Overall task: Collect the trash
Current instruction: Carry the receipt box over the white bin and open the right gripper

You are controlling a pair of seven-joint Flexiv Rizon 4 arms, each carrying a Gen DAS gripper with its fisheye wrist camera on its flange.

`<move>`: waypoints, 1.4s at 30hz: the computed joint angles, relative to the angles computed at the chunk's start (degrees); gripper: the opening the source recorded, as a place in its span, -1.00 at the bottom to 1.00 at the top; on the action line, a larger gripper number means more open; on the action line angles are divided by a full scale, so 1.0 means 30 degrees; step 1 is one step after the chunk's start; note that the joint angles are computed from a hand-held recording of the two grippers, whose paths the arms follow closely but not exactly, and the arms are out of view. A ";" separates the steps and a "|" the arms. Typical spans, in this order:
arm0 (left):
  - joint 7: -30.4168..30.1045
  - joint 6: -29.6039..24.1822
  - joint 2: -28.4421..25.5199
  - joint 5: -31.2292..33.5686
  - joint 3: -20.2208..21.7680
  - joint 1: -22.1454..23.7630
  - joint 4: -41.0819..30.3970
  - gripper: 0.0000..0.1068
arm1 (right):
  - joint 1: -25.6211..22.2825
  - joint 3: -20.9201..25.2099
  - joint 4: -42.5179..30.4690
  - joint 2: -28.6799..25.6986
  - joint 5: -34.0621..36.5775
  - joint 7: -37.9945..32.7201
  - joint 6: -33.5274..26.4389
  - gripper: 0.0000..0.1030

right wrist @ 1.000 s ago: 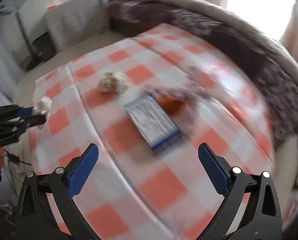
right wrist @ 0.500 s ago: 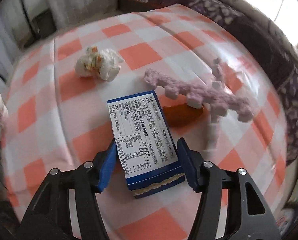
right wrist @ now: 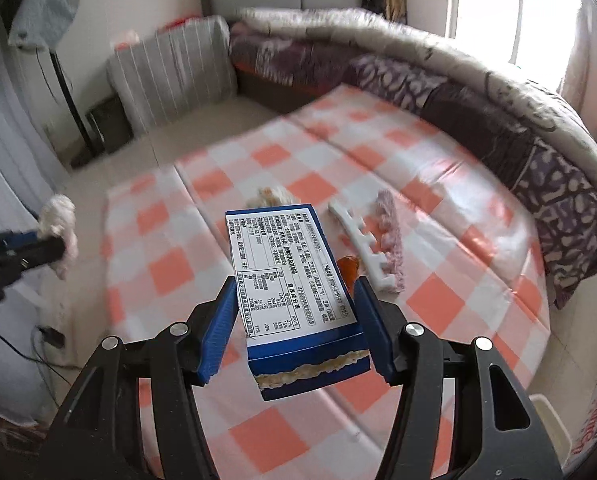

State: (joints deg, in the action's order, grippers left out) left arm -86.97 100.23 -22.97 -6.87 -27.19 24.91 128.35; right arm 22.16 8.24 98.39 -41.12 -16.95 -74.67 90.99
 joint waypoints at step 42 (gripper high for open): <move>-0.4741 0.1698 -0.1499 0.0215 0.5076 -1.0447 -0.2302 -0.25 | 0.6461 -1.1963 0.9559 0.4662 0.7318 0.8025 0.3551 0.08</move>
